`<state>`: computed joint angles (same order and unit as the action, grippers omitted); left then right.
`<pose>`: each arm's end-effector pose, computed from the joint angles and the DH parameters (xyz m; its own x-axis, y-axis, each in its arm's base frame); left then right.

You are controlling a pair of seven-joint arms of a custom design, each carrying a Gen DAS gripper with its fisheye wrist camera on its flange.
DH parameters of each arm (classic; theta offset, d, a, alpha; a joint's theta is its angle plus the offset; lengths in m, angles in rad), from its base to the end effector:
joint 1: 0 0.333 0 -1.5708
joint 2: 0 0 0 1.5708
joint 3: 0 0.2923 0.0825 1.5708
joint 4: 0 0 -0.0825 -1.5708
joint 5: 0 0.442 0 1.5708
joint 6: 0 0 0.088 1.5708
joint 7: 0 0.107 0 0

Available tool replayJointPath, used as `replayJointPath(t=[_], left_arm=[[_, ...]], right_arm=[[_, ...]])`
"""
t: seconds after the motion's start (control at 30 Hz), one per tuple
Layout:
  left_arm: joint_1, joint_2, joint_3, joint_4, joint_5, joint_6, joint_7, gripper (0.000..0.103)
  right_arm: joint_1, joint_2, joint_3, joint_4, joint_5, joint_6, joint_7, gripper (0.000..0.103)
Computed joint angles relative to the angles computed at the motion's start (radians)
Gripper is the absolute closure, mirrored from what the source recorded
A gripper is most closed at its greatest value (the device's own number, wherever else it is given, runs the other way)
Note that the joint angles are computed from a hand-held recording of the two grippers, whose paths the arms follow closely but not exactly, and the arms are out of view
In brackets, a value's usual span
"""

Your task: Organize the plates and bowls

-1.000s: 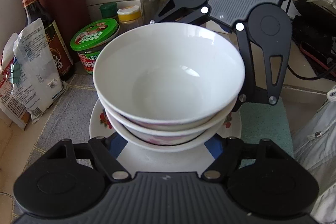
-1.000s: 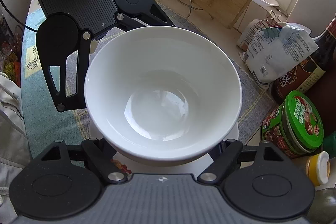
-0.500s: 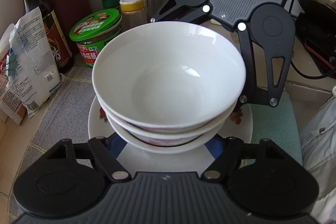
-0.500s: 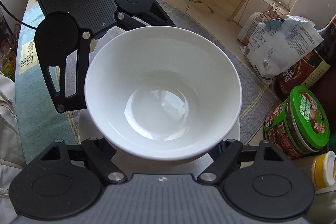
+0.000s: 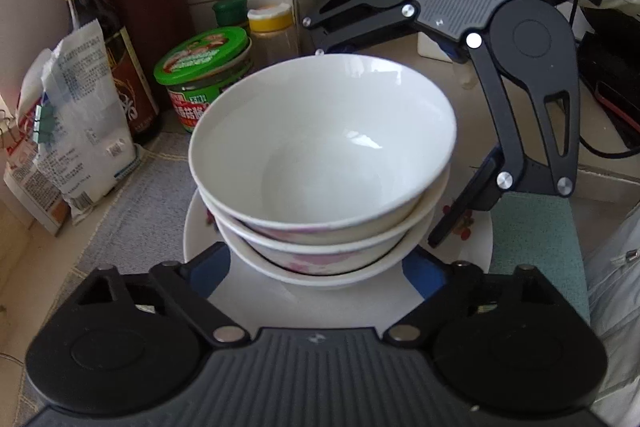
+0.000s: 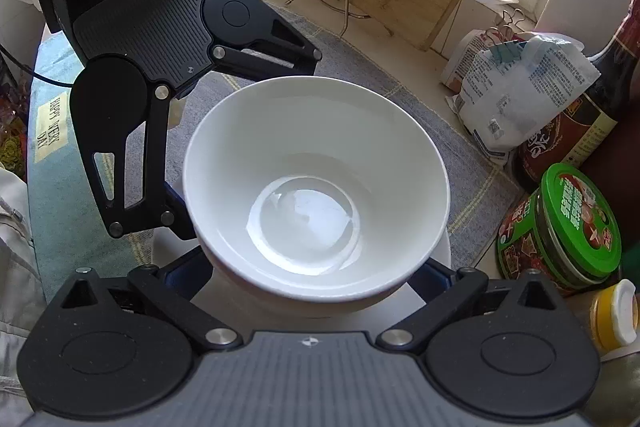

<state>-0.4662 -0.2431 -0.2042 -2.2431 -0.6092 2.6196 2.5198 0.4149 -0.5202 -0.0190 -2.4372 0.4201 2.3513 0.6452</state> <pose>0.4591 -0.3525 0.4855 -0.9115 -0.4004 -0.0943 -0.2455 0.7135 -0.6563 0.4549 0.1961 0.4964 0.8782 -0.4754 0.0521 -0.3791 -0.7584 -0.5301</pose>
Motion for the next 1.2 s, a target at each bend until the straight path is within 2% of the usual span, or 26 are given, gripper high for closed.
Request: replayJointPath(t=[0.1, 0.27, 0.33, 0.53, 0.6, 0.67, 0.7, 0.73, 0.8, 0.9, 0.97, 1.07, 1.17, 1.2], left_arm=[[0.001, -0.036, -0.003, -0.031, 0.003, 0.026, -0.030, 0.008], [-0.013, -0.139, -0.012, -0.142, 0.056, 0.137, -0.150, 0.006], [-0.012, -0.187, -0.024, -0.191, 0.096, 0.188, -0.233, 0.006], [-0.038, -0.304, -0.025, -0.313, 0.135, 0.351, -0.424, 0.001], [0.000, -0.348, -0.078, -0.367, 0.160, 0.451, -0.513, 0.001], [0.086, -0.390, -0.171, -0.397, 0.181, 0.493, -0.632, 0.001], [0.132, -0.422, -0.219, -0.407, 0.186, 0.486, -0.696, 0.001], [0.155, -0.446, -0.242, -0.413, 0.188, 0.471, -0.744, 0.001], [0.192, -0.506, -0.270, -0.417, 0.193, 0.385, -0.841, 0.001], [0.247, -0.590, -0.310, -0.413, 0.224, 0.239, -0.982, 0.001], [0.243, -0.627, -0.296, -0.404, 0.247, 0.138, -1.032, 0.001], [0.196, -0.666, -0.247, -0.408, 0.274, 0.048, -1.055, 0.001], [0.140, -0.688, -0.191, -0.416, 0.293, 0.000, -1.060, 0.001], [0.134, -0.706, -0.191, -0.425, 0.309, -0.002, -1.077, 0.001]], right_arm=[[-0.005, -0.020, 0.006, -0.016, -0.011, 0.012, 0.012, 0.000], [-0.007, -0.063, 0.010, -0.047, -0.019, 0.024, 0.051, 0.000], [-0.008, -0.090, 0.017, -0.064, -0.026, 0.032, 0.088, 0.000], [-0.061, -0.185, 0.130, -0.123, -0.137, 0.084, 0.458, 0.000], [-0.075, -0.227, 0.173, -0.145, -0.170, 0.093, 0.613, 0.000], [-0.093, -0.265, 0.223, -0.164, -0.203, 0.101, 0.771, 0.000], [-0.111, -0.292, 0.260, -0.173, -0.224, 0.096, 0.869, 0.000], [-0.124, -0.309, 0.290, -0.177, -0.244, 0.090, 0.949, 0.000], [-0.168, -0.349, 0.374, -0.180, -0.295, 0.061, 1.139, 0.000], [-0.212, -0.402, 0.474, -0.160, -0.356, -0.041, 1.386, 0.000], [-0.207, -0.427, 0.501, -0.156, -0.375, -0.082, 1.494, 0.000], [-0.183, -0.459, 0.530, -0.150, -0.404, -0.131, 1.615, 0.000], [-0.150, -0.482, 0.542, -0.146, -0.429, -0.162, 1.707, 0.000], [-0.144, -0.481, 0.547, -0.136, -0.443, -0.184, 1.732, 0.000]])
